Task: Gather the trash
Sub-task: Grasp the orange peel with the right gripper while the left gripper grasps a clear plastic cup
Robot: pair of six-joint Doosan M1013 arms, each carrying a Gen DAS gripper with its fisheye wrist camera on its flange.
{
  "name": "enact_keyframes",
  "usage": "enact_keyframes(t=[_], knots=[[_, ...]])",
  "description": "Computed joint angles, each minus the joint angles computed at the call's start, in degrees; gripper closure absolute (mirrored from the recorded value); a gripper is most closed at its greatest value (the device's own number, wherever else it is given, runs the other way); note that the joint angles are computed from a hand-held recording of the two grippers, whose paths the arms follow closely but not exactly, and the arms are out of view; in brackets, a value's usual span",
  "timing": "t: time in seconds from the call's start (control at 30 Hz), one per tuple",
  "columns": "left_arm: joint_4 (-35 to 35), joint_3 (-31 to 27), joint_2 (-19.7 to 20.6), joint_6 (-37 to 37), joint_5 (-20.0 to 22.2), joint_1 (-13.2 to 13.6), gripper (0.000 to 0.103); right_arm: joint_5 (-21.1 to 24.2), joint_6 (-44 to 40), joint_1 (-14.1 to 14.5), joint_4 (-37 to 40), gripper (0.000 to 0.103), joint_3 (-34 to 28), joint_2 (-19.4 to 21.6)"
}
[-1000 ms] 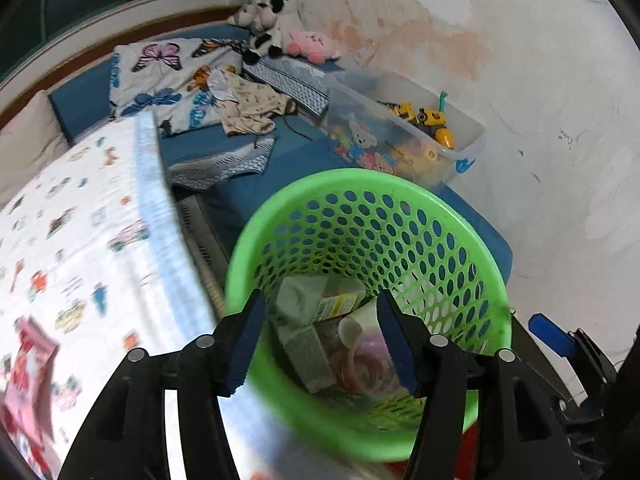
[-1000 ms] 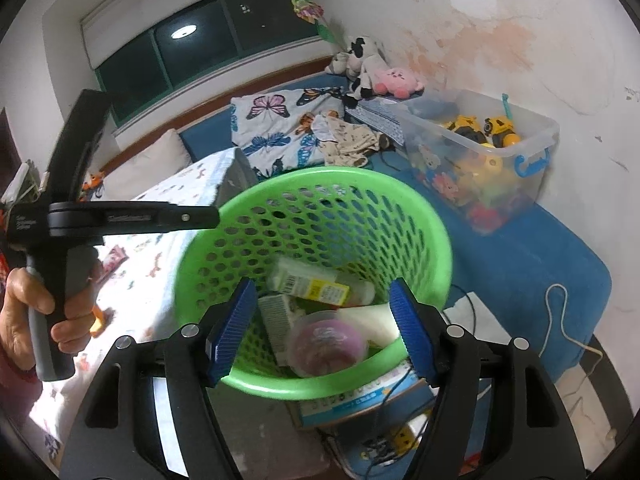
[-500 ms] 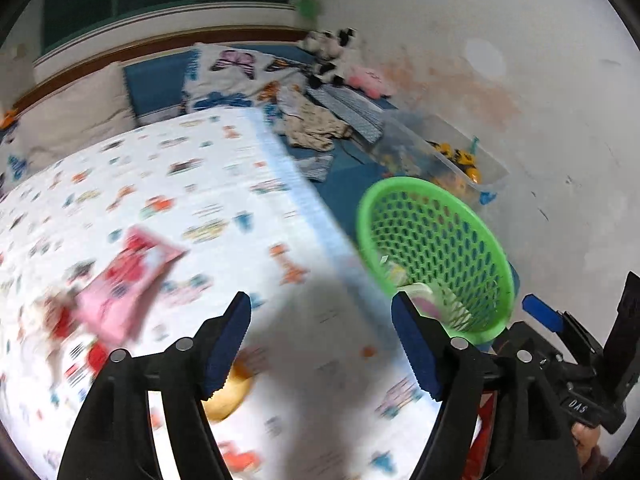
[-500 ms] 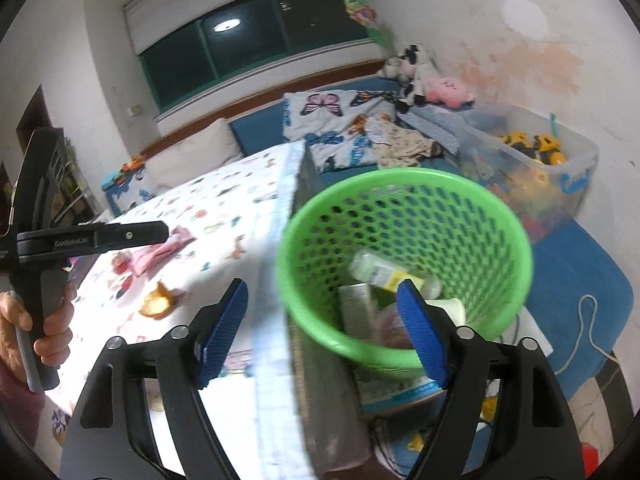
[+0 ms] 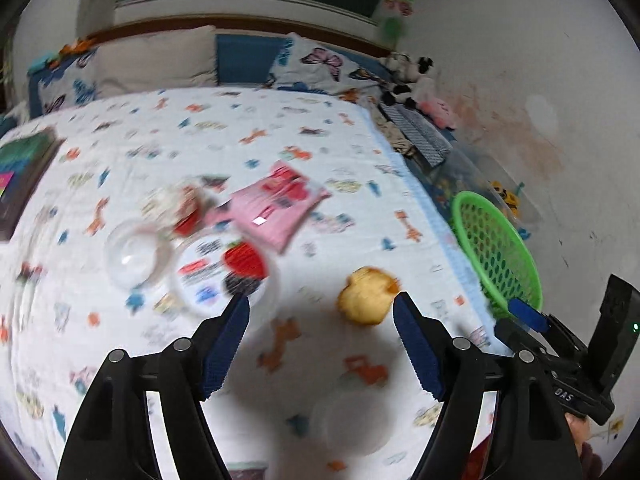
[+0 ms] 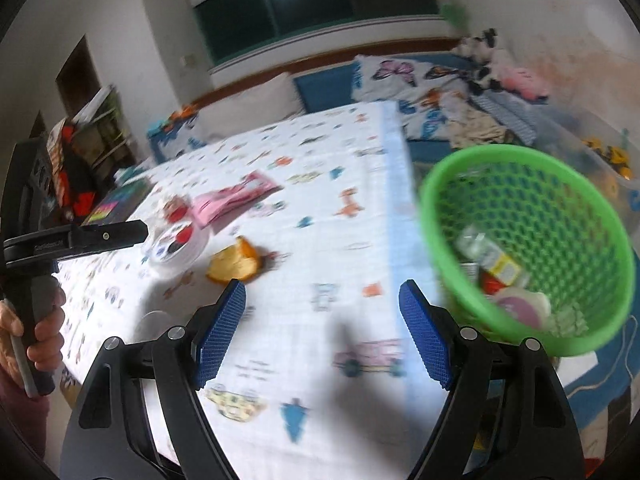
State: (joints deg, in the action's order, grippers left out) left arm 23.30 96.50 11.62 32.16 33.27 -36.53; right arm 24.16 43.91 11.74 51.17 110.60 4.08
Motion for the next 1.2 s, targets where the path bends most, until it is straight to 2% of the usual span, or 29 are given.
enact_keyframes(t=[0.37,0.43,0.47,0.57,0.8,0.9,1.0,1.2], knots=[[2.58,6.38,-4.10,-6.82,-1.39,0.19,0.031,4.63,0.24,4.83,-6.23,0.024,-5.59,5.64],[3.32,7.19,-4.60,-7.64,-1.31,-0.15,0.022,4.72,1.89,5.64,-9.07,0.024,-6.79,6.78],[4.06,7.49,-4.80,-8.11,-1.14,-0.41,0.022,4.94,2.65,5.94,-10.38,0.024,-7.33,7.27],[4.02,8.51,-5.48,-7.22,-1.34,-0.90,0.022,5.75,5.98,6.87,-15.46,0.024,-9.21,8.85],[2.76,9.91,-5.99,-4.03,-2.46,-2.21,0.020,6.77,8.71,8.32,-21.81,0.025,-11.21,10.80],[1.45,9.90,-5.61,-1.19,-2.66,-2.79,0.019,5.74,10.43,8.81,-24.45,0.033,-11.16,10.84],[-0.54,9.57,-4.86,1.85,-3.37,-3.13,0.019,6.08,9.65,8.59,-23.45,0.047,-11.21,10.82],[-2.16,8.37,-3.23,6.04,-3.96,-3.77,0.019,5.53,8.79,7.88,-21.16,0.057,-10.44,9.89]])
